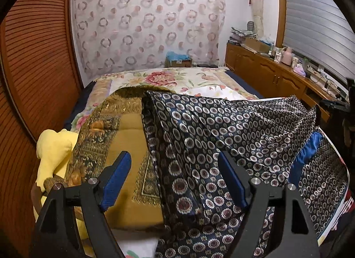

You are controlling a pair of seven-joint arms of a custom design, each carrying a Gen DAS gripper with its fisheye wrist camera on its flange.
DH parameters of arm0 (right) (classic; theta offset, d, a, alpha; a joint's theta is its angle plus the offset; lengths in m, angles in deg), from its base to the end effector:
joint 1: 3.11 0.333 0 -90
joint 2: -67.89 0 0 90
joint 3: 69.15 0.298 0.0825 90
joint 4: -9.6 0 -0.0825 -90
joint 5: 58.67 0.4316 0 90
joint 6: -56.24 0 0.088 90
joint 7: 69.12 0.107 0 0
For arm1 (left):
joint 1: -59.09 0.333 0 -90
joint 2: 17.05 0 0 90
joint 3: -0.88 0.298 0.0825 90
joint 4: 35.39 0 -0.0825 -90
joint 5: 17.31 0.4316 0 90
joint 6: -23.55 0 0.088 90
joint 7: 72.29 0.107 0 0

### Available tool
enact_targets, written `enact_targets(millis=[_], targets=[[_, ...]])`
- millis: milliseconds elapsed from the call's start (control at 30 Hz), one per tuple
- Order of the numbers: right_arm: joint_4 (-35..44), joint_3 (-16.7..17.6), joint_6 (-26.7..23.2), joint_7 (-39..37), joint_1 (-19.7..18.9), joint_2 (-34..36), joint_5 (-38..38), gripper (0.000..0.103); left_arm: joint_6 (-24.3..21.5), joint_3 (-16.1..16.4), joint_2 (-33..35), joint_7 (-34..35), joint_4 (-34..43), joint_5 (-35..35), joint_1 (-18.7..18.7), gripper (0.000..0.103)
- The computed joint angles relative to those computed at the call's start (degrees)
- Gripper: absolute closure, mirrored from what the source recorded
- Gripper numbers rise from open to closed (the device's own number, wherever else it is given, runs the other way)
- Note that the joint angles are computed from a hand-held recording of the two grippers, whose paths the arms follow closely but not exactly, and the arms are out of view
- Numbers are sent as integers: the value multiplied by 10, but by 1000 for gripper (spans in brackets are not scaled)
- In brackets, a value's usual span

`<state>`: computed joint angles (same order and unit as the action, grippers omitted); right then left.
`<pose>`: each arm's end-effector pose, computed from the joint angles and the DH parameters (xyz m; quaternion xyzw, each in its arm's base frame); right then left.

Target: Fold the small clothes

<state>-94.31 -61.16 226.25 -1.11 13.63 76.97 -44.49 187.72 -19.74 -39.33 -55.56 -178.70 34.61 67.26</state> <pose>0.6402 0.2703 0.5359 -0.7715 0.4163 -0.2643 0.4020 0.4844 -0.1531 0.4339 -0.7074 0.5574 -0.2807 0.3319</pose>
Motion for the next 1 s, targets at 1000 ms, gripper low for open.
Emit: enact_targets(millis=[1000], targets=[[-19,-21,-61,-69,-8,-40,89,61,4,14,29,-38,-8,31,-27,55]])
